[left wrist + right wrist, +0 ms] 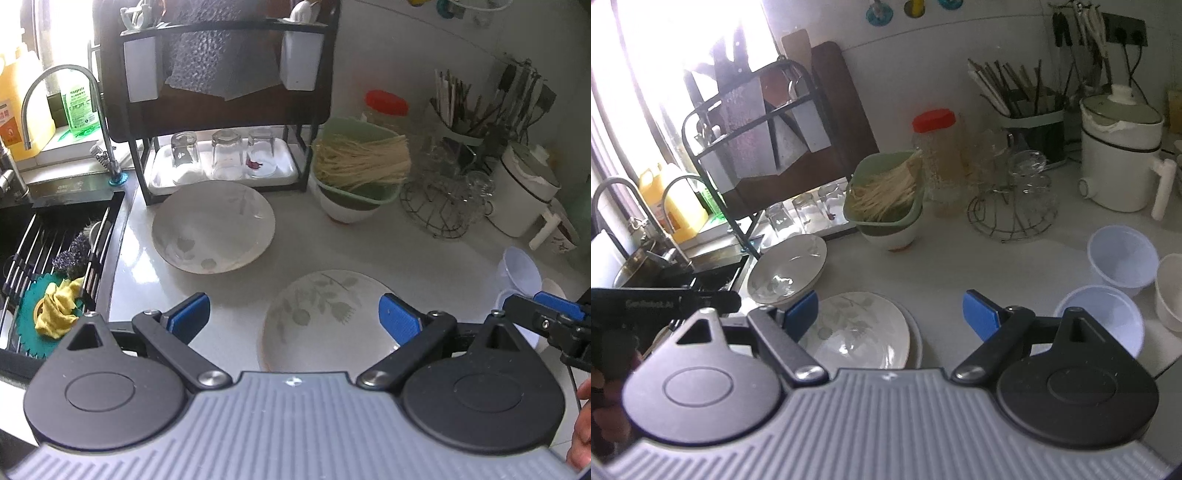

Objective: Organize plates and bowls
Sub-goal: 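Move the left gripper toward the second leaf-pattern plate by the rack, then close the left gripper on the second leaf-pattern plate rim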

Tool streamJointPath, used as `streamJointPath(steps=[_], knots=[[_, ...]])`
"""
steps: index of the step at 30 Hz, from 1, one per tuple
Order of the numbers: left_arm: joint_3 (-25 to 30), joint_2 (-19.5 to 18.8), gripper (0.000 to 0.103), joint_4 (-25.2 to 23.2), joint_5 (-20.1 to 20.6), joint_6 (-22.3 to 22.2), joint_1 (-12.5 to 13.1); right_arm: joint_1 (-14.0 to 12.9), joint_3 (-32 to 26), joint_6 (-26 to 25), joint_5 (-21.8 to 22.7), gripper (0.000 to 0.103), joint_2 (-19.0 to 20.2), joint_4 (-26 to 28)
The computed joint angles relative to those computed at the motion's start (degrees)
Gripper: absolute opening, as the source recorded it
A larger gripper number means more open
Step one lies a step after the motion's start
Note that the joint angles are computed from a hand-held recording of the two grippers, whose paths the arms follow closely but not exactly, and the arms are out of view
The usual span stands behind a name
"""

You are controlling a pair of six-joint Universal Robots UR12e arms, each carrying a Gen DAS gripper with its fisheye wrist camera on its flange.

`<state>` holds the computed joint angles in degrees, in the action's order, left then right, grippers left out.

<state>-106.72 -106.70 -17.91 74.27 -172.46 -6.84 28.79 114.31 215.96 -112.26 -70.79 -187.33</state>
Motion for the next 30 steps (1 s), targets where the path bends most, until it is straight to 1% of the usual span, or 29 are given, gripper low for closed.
streamJointPath(steps=[9,17,30], knots=[[4.2,-3.3,0.1,-3.2,-0.8,1.1,1.7,-1.0,-4.0,1.8,2.6,0.087,2.7,3.9],[8.6,-6.7,0.1,-6.0,-1.3,1.9,3.1,-1.5,-8.7,1.4,4.3,0.087,5.7,7.0],[15.3,-12.0,0.1,-10.0,-2.5,3.6,5.1,-2.2,-16.1,2.9,6.6,0.086,10.2,12.9]])
